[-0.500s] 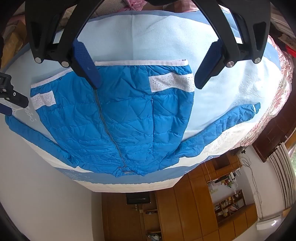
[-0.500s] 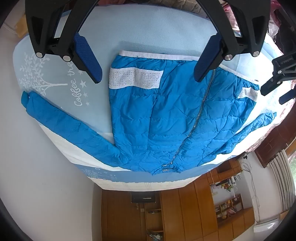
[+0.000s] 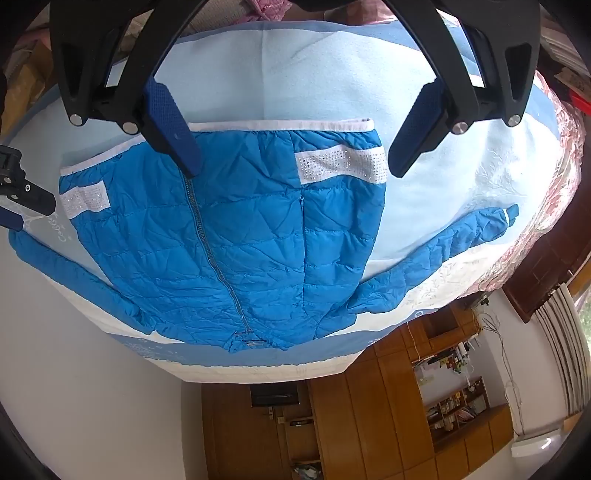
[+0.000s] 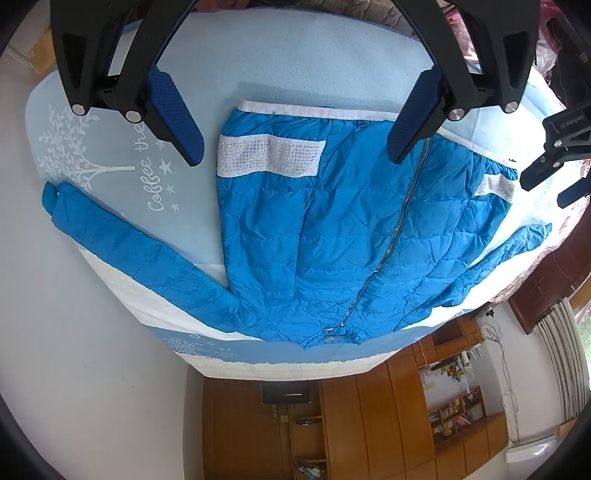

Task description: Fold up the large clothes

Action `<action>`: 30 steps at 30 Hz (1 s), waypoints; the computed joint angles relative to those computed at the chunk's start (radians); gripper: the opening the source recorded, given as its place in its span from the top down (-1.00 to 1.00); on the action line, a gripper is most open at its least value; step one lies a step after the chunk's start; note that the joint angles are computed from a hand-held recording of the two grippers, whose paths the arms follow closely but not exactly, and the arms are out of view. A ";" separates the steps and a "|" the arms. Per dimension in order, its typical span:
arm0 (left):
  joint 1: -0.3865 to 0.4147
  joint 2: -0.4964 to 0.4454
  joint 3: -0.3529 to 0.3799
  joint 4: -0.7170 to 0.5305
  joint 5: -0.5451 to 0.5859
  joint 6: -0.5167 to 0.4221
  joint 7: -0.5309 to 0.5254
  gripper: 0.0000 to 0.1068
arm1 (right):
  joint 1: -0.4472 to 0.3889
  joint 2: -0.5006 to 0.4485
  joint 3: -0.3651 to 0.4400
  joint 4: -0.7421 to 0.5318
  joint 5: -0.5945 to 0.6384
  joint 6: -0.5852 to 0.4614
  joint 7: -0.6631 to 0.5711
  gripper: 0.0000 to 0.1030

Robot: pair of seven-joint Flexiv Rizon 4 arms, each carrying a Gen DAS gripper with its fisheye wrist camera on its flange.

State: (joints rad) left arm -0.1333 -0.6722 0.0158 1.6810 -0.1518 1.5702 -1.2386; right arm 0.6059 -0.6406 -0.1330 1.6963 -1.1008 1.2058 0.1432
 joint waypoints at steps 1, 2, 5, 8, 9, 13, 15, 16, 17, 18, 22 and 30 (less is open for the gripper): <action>0.002 0.000 -0.002 0.000 0.000 -0.001 0.001 -0.87 | 0.000 0.000 0.000 0.000 0.000 0.000 0.000 -0.92; 0.004 0.000 -0.005 0.000 0.000 -0.001 0.003 -0.87 | 0.000 0.000 0.000 0.000 0.000 0.000 0.000 -0.92; 0.001 0.000 0.000 -0.001 0.001 -0.001 0.000 -0.87 | 0.000 -0.001 0.000 0.000 -0.002 0.001 0.002 -0.92; 0.004 -0.001 0.001 -0.006 0.002 -0.005 0.002 -0.87 | -0.001 -0.001 0.000 -0.001 -0.001 0.001 0.001 -0.92; 0.010 0.000 -0.005 0.000 0.002 0.000 0.005 -0.87 | -0.001 -0.001 0.000 0.000 -0.002 0.002 0.002 -0.92; 0.009 0.000 -0.004 0.001 0.002 0.000 0.005 -0.87 | -0.001 -0.001 0.000 0.000 -0.002 0.002 0.002 -0.92; 0.011 0.000 -0.006 0.000 0.002 0.001 0.006 -0.87 | -0.001 -0.001 -0.001 0.000 -0.003 0.002 0.003 -0.92; 0.009 0.000 -0.004 0.000 0.001 0.000 0.005 -0.87 | -0.002 -0.002 0.000 0.000 -0.003 0.003 0.002 -0.92; 0.008 0.000 -0.003 0.000 0.001 0.000 0.004 -0.87 | -0.002 -0.002 0.000 0.000 -0.003 0.003 0.002 -0.92; 0.007 0.000 -0.002 0.000 0.001 0.000 0.004 -0.87 | -0.002 -0.001 0.000 0.000 -0.002 0.002 0.002 -0.92; 0.002 -0.003 0.004 -0.006 0.002 -0.003 0.001 -0.87 | -0.001 -0.001 0.000 0.000 -0.002 0.002 0.002 -0.92; 0.002 -0.004 0.004 -0.007 0.003 -0.003 0.000 -0.87 | -0.001 -0.002 0.000 -0.002 0.000 0.002 0.001 -0.92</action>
State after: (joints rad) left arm -0.1315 -0.6761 0.0196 1.6741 -0.1489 1.5677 -1.2389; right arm 0.6053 -0.6429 -0.1332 1.6942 -1.1013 1.2075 0.1439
